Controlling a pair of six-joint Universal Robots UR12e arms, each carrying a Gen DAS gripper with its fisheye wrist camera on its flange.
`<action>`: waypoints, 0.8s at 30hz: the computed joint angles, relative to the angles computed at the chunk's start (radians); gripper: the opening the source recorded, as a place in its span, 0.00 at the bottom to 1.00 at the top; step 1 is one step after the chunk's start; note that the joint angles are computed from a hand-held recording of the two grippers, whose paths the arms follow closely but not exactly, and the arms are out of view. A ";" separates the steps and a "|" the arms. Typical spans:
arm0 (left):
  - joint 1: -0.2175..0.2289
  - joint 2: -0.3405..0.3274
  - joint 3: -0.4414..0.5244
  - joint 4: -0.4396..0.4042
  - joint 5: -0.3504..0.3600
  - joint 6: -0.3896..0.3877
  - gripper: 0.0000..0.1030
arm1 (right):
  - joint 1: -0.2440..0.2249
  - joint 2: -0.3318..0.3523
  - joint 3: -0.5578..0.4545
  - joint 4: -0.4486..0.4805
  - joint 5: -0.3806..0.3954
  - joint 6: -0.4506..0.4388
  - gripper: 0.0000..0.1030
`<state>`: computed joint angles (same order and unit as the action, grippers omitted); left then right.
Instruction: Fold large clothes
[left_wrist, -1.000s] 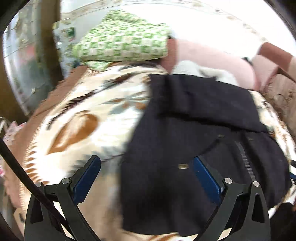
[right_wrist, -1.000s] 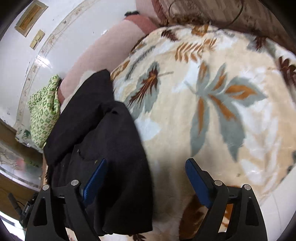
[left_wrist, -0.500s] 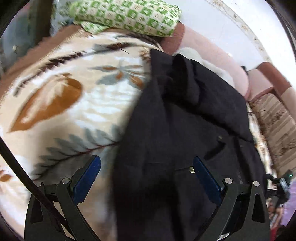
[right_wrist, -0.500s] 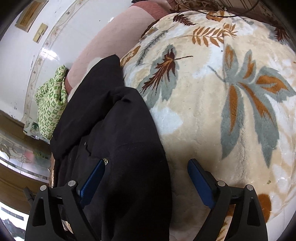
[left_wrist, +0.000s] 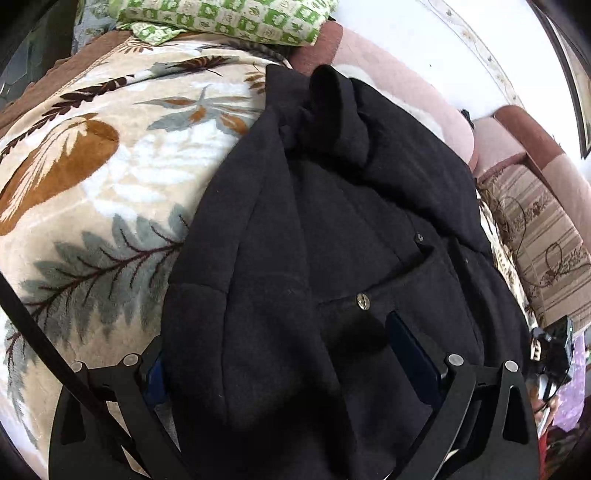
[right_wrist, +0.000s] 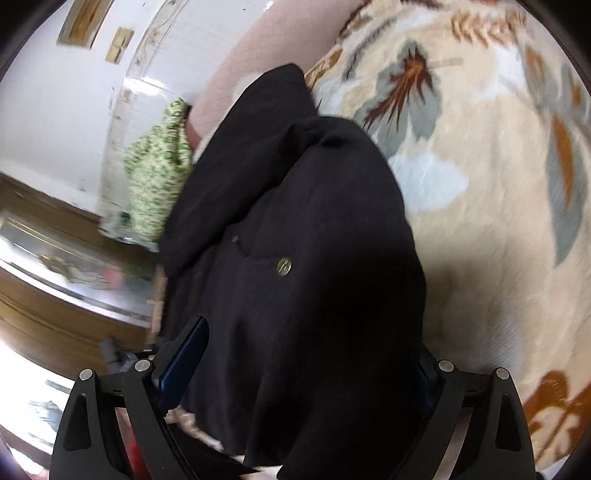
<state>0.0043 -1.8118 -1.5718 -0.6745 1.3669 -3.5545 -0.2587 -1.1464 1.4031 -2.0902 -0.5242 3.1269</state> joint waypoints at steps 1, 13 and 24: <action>0.001 0.001 -0.001 0.000 -0.012 0.007 0.96 | -0.002 0.004 -0.003 0.025 0.035 -0.014 0.93; 0.018 0.006 -0.023 0.049 -0.093 -0.039 0.85 | 0.040 0.010 -0.057 0.225 0.011 -0.233 0.93; -0.016 -0.007 -0.005 0.054 -0.012 -0.054 0.64 | 0.068 0.000 -0.039 0.094 -0.071 -0.185 0.93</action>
<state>-0.0120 -1.8191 -1.5771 -0.6206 1.3548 -3.6088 -0.1904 -1.1464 1.3641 -1.9967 -0.5954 2.9419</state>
